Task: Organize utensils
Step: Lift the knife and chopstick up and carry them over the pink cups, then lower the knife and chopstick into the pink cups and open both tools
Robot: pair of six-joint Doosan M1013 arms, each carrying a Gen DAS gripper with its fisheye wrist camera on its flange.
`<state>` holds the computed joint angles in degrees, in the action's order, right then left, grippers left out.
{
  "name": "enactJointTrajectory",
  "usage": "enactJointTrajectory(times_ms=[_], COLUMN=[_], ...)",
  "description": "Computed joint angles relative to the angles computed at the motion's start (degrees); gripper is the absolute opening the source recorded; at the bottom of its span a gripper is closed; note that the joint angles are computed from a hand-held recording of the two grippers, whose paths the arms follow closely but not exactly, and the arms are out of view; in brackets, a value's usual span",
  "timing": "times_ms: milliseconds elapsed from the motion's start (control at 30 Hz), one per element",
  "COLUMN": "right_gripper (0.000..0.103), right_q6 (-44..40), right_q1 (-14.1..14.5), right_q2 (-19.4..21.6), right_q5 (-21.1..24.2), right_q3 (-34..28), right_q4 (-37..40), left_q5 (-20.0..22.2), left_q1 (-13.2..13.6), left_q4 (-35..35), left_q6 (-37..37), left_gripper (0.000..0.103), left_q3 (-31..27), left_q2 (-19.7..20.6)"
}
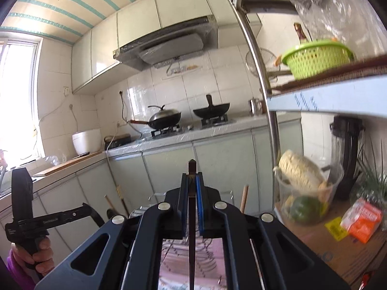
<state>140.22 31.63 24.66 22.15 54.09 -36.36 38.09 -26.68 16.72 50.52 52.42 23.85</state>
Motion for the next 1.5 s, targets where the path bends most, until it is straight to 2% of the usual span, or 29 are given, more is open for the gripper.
enactJointTrajectory(times_ms=[233,500,600,733,1033,1500], right_gripper=[0.006,0.006,0.006,0.006,0.006,0.007], right_q6=[2.8,11.5,13.4,11.5,1.0,-7.8], right_q1=[-0.5,-0.9,-1.1,-1.4,-2.3,-2.4], right_q2=[2.1,3.9,5.0,6.3,8.4,9.7], right_q5=[0.7,0.7,1.0,2.2,5.5,10.5], right_q3=[-4.4,-7.4,-8.5,-9.8,-11.8,-12.5], right_q4=[-6.2,-18.5,-21.0,-19.2,-6.9,3.7], left_q5=[0.6,1.0,2.0,3.3,7.8,13.6], left_q1=[0.4,0.6,0.6,0.9,1.3,1.3], left_q4=[1.0,4.3,6.1,6.3,3.2,0.5], left_q6=[1.1,-0.3,-1.0,-0.7,2.3,5.4], left_gripper=[0.001,0.001,0.001,0.001,0.001,0.001], left_q3=[-5.0,-8.3,-9.5,-10.8,-13.9,-16.0], left_q2=[2.1,3.9,4.8,6.0,8.6,11.2])
